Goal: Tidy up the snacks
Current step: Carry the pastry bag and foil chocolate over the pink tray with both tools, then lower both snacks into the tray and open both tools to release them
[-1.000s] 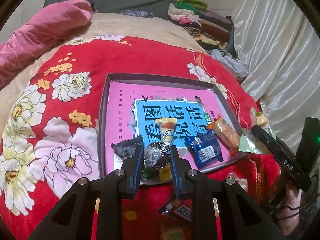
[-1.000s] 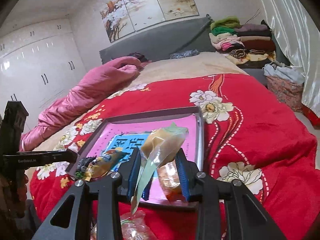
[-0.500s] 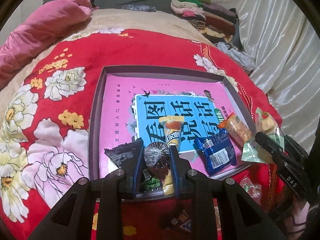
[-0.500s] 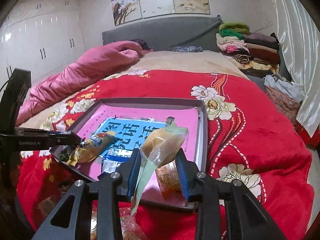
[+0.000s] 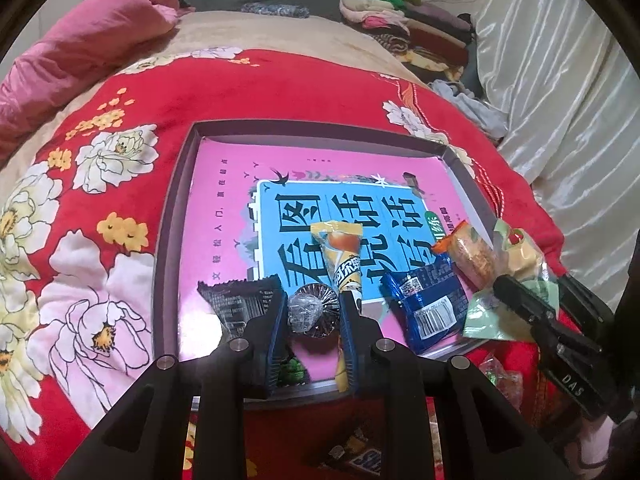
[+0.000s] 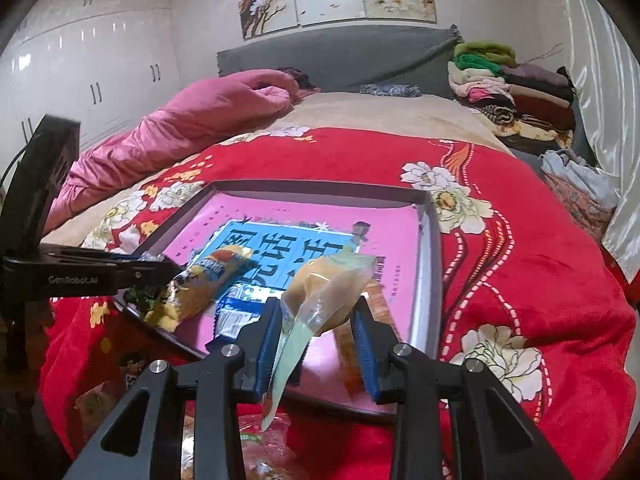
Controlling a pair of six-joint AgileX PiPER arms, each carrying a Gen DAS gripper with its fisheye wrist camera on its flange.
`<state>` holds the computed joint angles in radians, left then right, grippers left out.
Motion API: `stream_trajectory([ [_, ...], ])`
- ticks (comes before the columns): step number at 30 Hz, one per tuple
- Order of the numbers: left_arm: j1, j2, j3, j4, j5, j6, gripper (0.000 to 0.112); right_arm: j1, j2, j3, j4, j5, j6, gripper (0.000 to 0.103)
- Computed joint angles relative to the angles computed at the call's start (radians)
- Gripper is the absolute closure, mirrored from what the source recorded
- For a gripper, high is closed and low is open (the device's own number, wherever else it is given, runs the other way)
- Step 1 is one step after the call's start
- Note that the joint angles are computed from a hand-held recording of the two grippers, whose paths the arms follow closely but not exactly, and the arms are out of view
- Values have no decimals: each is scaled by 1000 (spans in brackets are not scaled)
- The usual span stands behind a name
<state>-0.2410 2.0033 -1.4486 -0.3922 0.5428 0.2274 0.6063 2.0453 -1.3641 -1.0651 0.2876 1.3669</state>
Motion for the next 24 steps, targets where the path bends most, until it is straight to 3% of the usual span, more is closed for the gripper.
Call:
stream_trajectory([
  [5,-11,13,-10,1,8,0,86,1,5,-4,28,-18,-37,67],
  [11,-21,20,-10,0,11,0,86,-15,-2,18,44,-98,-39,67],
  [15,-20,24,-12,-8,15,3,86,-14,5,9,100,-87,-91,66],
  [24,-23,32,-16,-1,19,-5,86,-16,-2,14,24,-62,1,66],
])
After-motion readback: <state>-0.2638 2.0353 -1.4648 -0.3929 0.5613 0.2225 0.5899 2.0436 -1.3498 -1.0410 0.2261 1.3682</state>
